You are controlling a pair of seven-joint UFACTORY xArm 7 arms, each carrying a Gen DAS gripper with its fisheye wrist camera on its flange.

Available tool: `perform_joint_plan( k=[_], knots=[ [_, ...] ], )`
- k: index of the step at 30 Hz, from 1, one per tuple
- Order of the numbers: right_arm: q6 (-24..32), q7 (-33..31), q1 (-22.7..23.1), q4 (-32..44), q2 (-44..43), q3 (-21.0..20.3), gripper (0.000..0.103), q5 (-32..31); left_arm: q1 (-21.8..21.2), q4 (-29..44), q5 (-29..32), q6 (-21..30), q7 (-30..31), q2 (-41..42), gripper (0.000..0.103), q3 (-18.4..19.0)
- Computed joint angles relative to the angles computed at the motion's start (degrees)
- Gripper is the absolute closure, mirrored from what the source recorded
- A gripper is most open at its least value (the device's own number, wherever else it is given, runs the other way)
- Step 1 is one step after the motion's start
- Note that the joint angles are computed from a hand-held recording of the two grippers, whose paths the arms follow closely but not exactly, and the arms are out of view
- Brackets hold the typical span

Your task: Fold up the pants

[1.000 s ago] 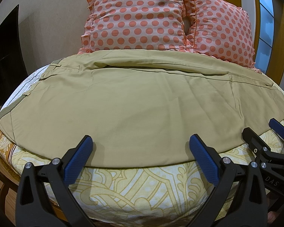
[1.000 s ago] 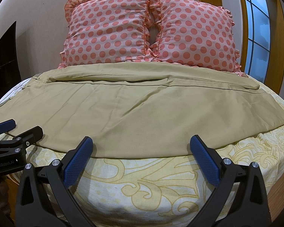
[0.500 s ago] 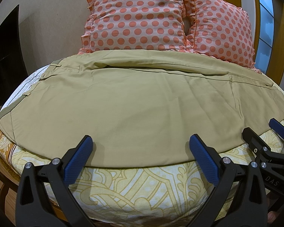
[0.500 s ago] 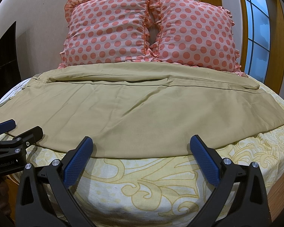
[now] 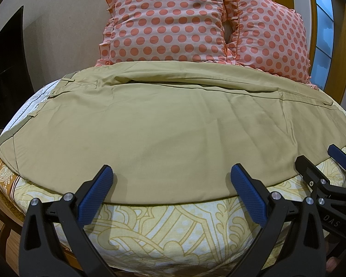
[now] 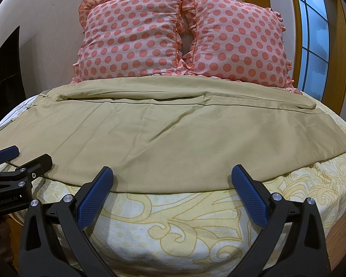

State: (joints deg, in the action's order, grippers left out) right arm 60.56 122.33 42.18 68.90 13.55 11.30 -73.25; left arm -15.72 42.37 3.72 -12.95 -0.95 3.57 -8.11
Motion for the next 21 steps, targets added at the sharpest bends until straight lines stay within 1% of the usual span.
perform_joint_plan(
  k=[13,18,21],
  knots=[
    [-0.04,0.42,0.01,-0.3,-0.03,0.01,0.001,-0.36,-0.07,-0.01,0.0,-0.06,0.0,0.0,0.002,0.08],
    [-0.4,1.07,-0.19,-0.57,0.23,-0.25,0.001,-1.53,-0.07,-0.01,0.01,-0.06,0.0,0.0,0.002,0.08],
    [-0.69,0.55,-0.26,-0.96,-0.41,0.08,0.001,-1.04,-0.07,-0.01,0.01,-0.06,0.0,0.0,0.002,0.08]
  ],
)
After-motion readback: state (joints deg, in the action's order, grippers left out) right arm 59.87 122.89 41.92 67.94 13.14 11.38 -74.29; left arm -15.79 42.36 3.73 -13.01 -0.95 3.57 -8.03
